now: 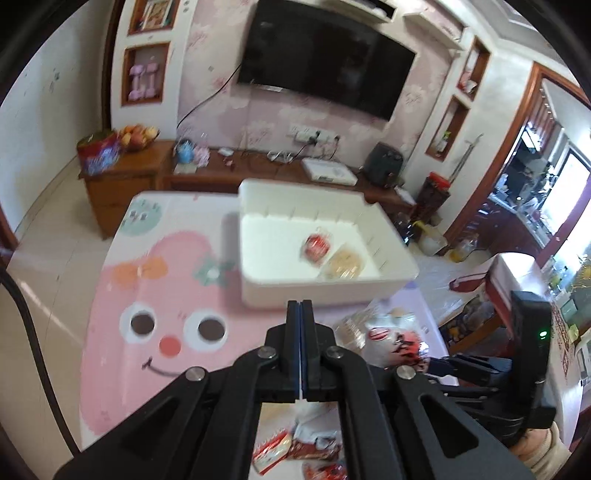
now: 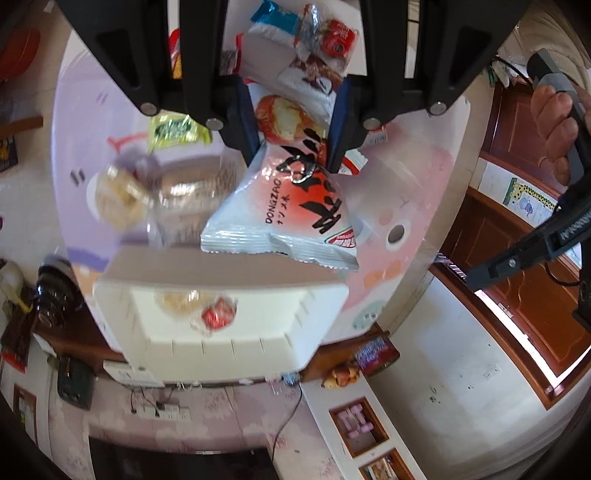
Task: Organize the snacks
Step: 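Grasp the white-and-red chip bag with the right tool and lift it, then grasp the bread loaf bag with the left tool while the right tool holds the chip bag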
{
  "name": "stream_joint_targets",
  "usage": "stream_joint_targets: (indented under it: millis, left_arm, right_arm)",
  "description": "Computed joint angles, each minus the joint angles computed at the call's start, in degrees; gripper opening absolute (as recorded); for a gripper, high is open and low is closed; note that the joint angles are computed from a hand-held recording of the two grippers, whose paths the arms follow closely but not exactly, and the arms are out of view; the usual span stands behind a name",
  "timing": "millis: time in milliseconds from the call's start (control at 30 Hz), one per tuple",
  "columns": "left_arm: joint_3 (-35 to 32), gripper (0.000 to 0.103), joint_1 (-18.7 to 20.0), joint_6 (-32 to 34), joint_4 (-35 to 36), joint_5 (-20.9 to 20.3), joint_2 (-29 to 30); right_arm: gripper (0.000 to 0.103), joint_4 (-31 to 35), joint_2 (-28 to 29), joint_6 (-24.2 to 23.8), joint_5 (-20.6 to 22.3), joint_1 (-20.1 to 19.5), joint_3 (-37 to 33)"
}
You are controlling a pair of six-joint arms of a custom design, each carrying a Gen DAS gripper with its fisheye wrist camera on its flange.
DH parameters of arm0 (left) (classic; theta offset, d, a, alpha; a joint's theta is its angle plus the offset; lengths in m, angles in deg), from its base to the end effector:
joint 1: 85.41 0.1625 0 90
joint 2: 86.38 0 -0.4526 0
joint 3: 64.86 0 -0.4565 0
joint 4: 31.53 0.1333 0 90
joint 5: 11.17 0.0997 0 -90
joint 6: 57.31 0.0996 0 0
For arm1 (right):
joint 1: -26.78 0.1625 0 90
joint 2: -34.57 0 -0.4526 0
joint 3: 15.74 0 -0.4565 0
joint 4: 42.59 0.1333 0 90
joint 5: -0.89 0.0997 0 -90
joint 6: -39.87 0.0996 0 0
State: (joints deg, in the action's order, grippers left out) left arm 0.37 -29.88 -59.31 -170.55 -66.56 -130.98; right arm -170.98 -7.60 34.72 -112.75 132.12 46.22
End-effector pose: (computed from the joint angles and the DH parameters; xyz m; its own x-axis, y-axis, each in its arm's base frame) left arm -0.3394 -0.8298 0.2947 -0.8482 0.2177 -0.4828 0.4686 0.7333 -0.4926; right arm 0.3251 -0.8322 0.2571 -0.8911 -0.2006 0.4071 -0.3321 0.8996 -0.2836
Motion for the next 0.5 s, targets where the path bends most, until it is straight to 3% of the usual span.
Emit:
stream_joint_targets:
  millis: [133, 300, 333, 367, 400, 433, 467, 500]
  left_arm:
    - [-4.17, 0.0, -1.04, 2.42, 0.8, 0.53, 2.1]
    - [-8.17, 0.004, -0.59, 2.46, 10.27, -0.31, 4.52]
    - [-8.41, 0.013, -0.14, 2.01, 11.85, -0.11, 4.95]
    - [-8.78, 0.03, 0.27, 1.97, 13.31, -0.26, 5.31]
    - [-8.81, 0.041, 0.62, 2.12, 14.1, -0.56, 5.49]
    - [-9.63, 0.068, 1.32, 2.63, 16.47, -1.41, 6.05]
    - [-9.86, 0.088, 1.87, 3.61, 17.48, -2.38, 6.32]
    - [-9.89, 0.092, 2.45, 5.17, 17.92, -3.47, 6.46]
  right_arm:
    - [0.035, -0.08, 1.22, -1.69, -1.13, 0.4, -2.85]
    - [0.035, 0.93, 1.3, -0.93, -1.35, -0.17, -2.89]
    - [0.035, 1.35, 1.2, -0.57, -1.42, -0.36, -2.67]
    - [0.035, 1.56, 1.03, -0.25, -1.45, -0.44, -2.31]
    - [0.035, 1.89, 0.87, 0.09, -1.42, -0.6, -1.99]
    - [0.035, 2.24, 0.77, 0.38, -1.46, -0.75, -1.81]
    - [0.035, 2.45, 0.63, 0.61, -1.57, -0.85, -1.52]
    - [0.035, 2.57, 0.48, 0.79, -1.67, -0.93, -1.23]
